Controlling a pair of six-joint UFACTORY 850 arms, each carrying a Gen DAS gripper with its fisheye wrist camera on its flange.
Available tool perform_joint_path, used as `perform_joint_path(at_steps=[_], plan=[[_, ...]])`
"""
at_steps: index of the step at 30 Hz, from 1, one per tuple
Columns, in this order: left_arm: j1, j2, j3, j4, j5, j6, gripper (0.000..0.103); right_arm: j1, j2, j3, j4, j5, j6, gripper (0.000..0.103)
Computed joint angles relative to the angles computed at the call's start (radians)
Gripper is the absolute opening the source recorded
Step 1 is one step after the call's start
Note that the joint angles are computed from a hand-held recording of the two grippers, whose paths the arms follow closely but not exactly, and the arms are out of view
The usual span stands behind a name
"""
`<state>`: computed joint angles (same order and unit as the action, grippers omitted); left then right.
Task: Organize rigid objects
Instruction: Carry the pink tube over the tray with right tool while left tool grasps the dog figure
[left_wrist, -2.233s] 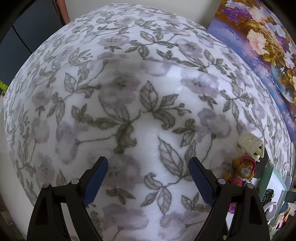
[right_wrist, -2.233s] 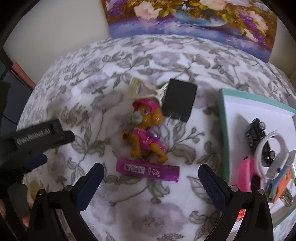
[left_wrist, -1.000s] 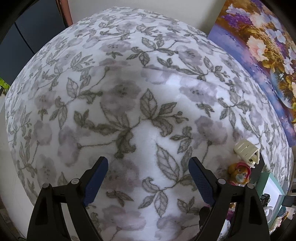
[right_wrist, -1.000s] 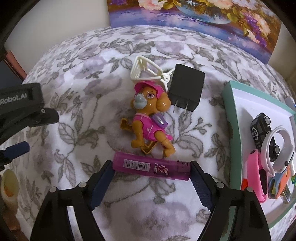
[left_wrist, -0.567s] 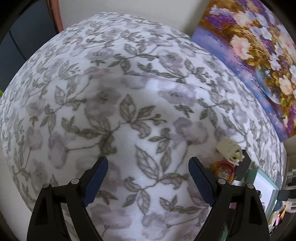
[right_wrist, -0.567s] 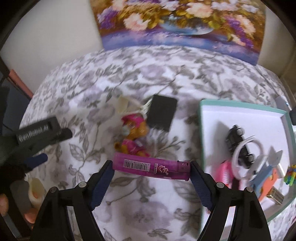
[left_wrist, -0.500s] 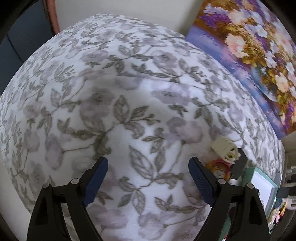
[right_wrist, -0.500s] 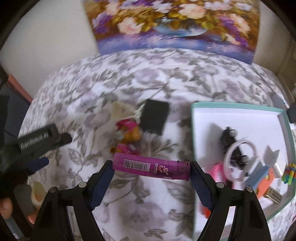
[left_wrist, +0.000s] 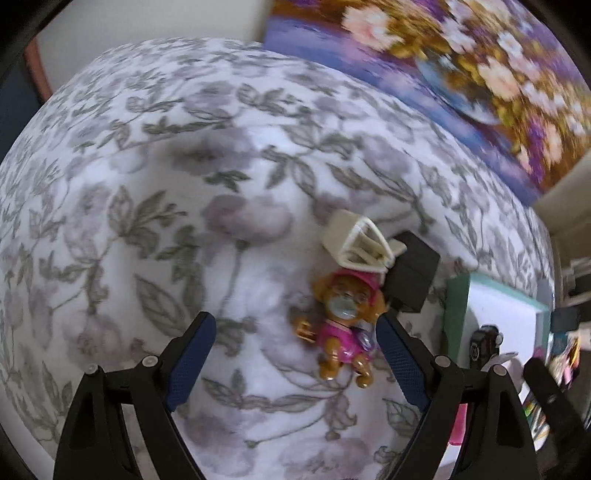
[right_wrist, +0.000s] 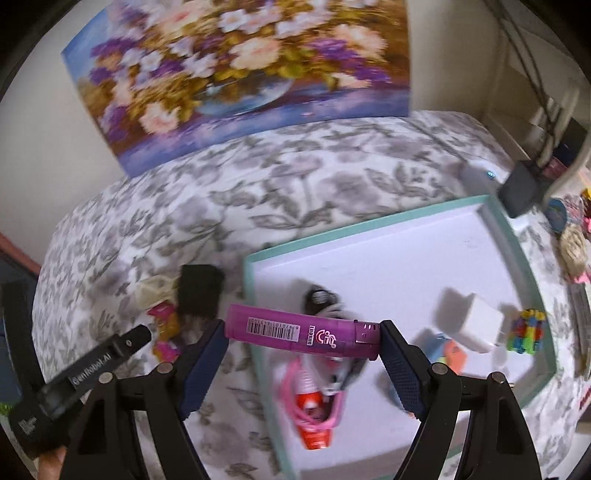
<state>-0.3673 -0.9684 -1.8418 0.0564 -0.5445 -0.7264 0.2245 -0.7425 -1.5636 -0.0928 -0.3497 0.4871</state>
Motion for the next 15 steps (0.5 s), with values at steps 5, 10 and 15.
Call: perform_joint_path(at_steps=[5, 10, 15], plan=[[-0.021, -0.033, -0.046, 0.046, -0.023, -0.018, 0.086, -0.027, 0.004, 0.008, 0.003, -0.011, 0.018, 0.084], [-0.033, -0.050, -0.072, 0.077, -0.046, -0.024, 0.067, -0.040, 0.008, 0.015, 0.017, -0.012, 0.011, 0.084], [-0.041, -0.061, -0.086, 0.098, -0.050, -0.021, 0.059, -0.042, 0.012, 0.019, 0.065, -0.008, -0.037, 0.084]])
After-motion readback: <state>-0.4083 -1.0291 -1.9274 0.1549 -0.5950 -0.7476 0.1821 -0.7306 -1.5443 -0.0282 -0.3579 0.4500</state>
